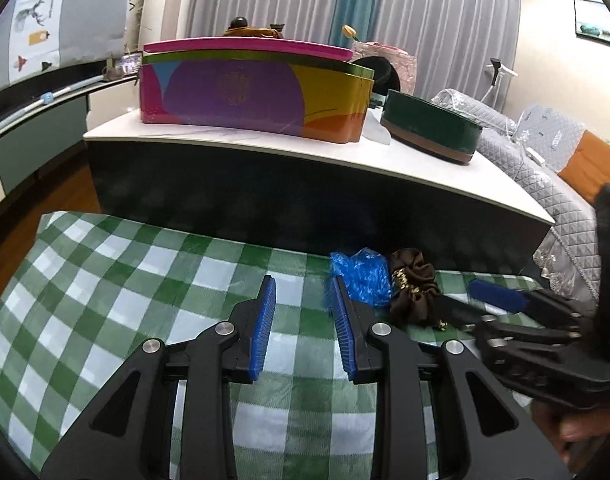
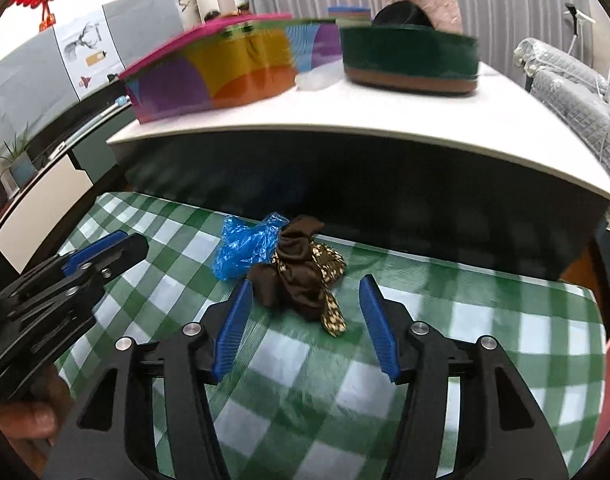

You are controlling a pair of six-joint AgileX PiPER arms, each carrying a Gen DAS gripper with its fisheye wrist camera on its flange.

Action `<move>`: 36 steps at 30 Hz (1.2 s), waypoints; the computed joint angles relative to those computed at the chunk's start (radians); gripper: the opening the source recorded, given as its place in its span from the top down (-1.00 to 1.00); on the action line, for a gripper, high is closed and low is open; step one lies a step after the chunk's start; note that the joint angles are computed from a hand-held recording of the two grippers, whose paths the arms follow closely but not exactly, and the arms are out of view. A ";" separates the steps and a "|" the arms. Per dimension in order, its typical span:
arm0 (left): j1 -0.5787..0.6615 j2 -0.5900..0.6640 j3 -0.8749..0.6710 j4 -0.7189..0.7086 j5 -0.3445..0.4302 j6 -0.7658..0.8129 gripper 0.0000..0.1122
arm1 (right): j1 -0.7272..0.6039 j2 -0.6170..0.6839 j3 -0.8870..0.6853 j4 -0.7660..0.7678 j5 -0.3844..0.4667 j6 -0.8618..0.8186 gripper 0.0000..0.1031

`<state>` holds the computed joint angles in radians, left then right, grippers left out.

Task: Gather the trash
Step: 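Grasp the blue plastic bag with the left tool while the right tool grasps the brown cloth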

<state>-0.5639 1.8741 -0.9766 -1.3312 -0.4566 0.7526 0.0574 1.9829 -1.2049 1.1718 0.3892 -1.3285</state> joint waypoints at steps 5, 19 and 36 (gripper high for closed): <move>0.029 0.032 -0.030 0.149 0.063 -0.141 0.50 | -0.016 0.047 -0.045 -0.048 0.053 0.028 0.57; 0.006 0.172 -0.240 -0.232 0.140 0.298 0.50 | -0.131 -0.039 0.044 0.101 0.105 -0.153 0.92; -0.097 0.064 -0.180 -0.341 0.026 0.399 1.00 | -0.302 -0.203 0.186 0.132 0.215 -0.269 0.97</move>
<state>-0.6610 1.9383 -1.1571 -1.6718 -0.4307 1.1518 -0.2442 1.7797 -1.0193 1.3041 0.6045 -1.5973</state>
